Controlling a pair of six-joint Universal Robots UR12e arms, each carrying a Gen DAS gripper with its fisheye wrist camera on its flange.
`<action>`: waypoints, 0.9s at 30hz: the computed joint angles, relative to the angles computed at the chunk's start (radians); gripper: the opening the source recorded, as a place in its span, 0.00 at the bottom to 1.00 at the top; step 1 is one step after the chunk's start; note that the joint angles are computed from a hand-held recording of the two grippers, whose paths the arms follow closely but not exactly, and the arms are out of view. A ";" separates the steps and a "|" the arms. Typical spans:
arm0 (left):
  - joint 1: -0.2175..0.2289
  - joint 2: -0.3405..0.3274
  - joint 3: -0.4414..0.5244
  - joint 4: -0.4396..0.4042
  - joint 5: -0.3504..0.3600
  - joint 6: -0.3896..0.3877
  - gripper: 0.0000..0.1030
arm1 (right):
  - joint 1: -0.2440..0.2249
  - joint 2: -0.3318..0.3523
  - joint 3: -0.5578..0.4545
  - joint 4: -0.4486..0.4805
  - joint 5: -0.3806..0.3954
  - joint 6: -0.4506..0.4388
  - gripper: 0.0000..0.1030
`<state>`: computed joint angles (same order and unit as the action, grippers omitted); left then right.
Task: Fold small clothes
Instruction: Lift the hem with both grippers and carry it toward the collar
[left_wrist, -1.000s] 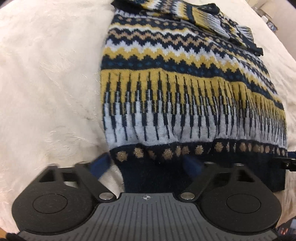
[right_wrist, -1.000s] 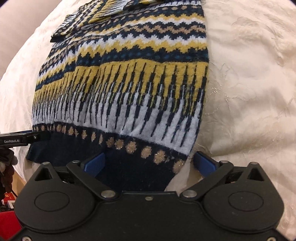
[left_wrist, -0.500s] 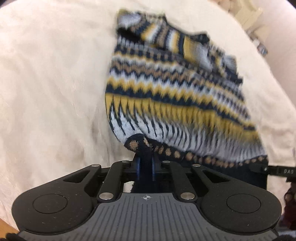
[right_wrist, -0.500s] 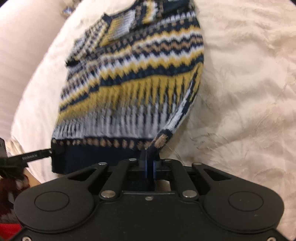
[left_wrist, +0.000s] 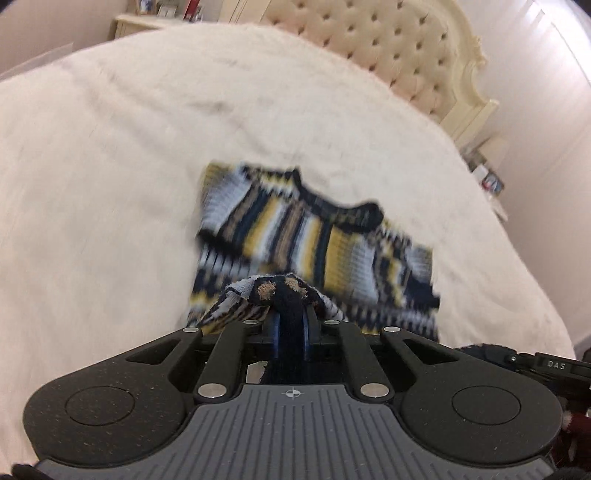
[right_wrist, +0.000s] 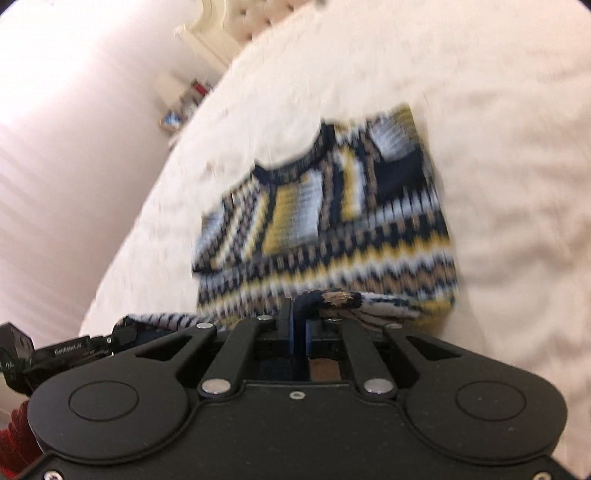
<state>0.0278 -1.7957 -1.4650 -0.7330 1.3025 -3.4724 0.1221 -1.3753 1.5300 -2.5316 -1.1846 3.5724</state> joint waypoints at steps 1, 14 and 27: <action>-0.005 -0.017 0.024 0.007 0.003 -0.006 0.10 | 0.000 0.013 -0.017 -0.012 -0.006 0.003 0.12; -0.016 -0.224 0.273 -0.016 0.010 0.041 0.10 | -0.004 0.209 -0.274 0.009 -0.082 -0.033 0.12; -0.020 -0.377 0.461 -0.172 0.089 0.053 0.25 | -0.005 0.379 -0.502 0.211 -0.184 -0.056 0.23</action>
<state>0.0076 -2.1722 -1.0044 -0.9049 1.3911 -3.4191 0.1170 -0.9965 1.0281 -2.3205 -1.3682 3.5167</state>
